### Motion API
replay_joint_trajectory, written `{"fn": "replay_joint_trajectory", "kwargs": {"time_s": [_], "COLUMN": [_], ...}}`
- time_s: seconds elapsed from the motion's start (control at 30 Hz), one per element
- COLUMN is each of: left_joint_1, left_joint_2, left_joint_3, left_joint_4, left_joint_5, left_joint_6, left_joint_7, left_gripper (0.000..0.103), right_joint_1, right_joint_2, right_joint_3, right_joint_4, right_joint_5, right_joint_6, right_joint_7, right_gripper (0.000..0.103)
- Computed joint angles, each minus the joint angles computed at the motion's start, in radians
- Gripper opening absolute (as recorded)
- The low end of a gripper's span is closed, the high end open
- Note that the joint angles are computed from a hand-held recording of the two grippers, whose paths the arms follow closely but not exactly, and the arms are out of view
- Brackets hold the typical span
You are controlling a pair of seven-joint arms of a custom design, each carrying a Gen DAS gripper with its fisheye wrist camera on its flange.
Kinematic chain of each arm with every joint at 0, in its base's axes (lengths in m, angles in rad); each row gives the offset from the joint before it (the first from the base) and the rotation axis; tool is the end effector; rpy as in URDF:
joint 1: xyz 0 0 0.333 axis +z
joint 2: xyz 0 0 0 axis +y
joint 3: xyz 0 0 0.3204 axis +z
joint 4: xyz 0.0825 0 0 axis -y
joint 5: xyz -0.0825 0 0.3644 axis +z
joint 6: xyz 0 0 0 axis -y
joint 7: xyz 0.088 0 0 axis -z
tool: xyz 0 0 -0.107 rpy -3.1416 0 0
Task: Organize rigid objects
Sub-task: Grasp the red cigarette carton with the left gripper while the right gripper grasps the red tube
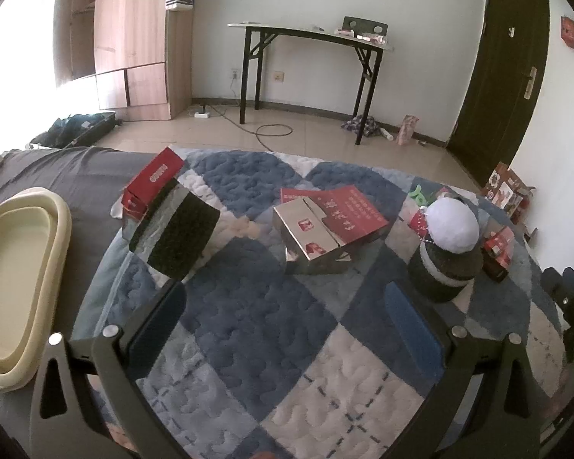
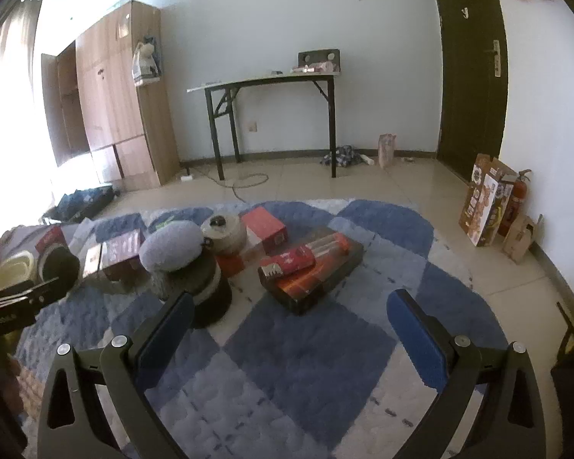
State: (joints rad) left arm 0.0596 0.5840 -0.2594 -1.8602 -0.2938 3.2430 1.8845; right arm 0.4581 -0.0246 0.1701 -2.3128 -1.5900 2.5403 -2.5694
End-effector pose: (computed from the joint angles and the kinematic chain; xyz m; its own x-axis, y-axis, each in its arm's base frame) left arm 0.6736 -0.0801 0.3208 -0.1503 -0.9829 0.1060 -0.6940 0.0285 -0.7194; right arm 0.4032 0.3080 0.3868 -0.1573 -0.9841 -0.0820 -0.5160 0.1527 -0.8429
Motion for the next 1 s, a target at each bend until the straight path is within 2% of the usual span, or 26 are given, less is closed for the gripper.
{"fn": "replay_joint_trajectory", "kwargs": {"time_s": [0.17,0.37,0.43,0.53,0.57,0.67,0.7,0.83,0.93,1.0], "left_joint_1": [0.006,0.005,0.048,0.133,0.138,0.087,0.092,0.183,0.147,0.165], "left_joint_2": [-0.001,0.001,0.008,0.020,0.019,0.016,0.020,0.045,0.037,0.035], "left_joint_3": [-0.004,0.002,-0.043,-0.135,-0.139,-0.075,-0.078,-0.160,-0.113,-0.128], "left_joint_4": [0.000,0.006,0.011,0.009,0.005,0.008,0.009,0.023,0.020,0.020], "left_joint_5": [0.002,0.001,-0.005,-0.010,-0.010,-0.014,-0.016,-0.008,-0.009,0.009], "left_joint_6": [0.000,-0.007,-0.012,-0.001,0.005,0.013,0.021,0.008,0.018,0.009], "left_joint_7": [0.000,-0.005,0.002,0.028,0.032,0.016,0.012,0.022,0.016,0.036], "left_gripper": [0.103,0.103,0.103,0.103,0.103,0.103,0.103,0.103,0.103,0.103], "right_joint_1": [0.007,-0.003,-0.008,-0.022,-0.026,-0.029,-0.029,-0.022,-0.022,-0.025], "right_joint_2": [-0.013,-0.032,-0.042,-0.069,-0.080,-0.101,-0.105,-0.115,-0.109,-0.110], "right_joint_3": [0.007,0.001,0.001,-0.001,-0.001,0.013,0.018,0.037,0.036,0.027], "right_joint_4": [-0.010,-0.029,-0.039,-0.066,-0.075,-0.088,-0.090,-0.099,-0.100,-0.099], "right_joint_5": [0.006,0.021,0.067,0.081,0.086,0.114,0.120,0.135,0.092,0.032], "right_joint_6": [-0.024,-0.008,-0.024,-0.027,-0.029,-0.069,-0.083,-0.138,-0.114,-0.062], "right_joint_7": [-0.013,-0.008,-0.033,0.002,0.007,-0.010,-0.015,0.017,0.085,0.133], "right_gripper": [0.103,0.103,0.103,0.103,0.103,0.103,0.103,0.103,0.103,0.103]}}
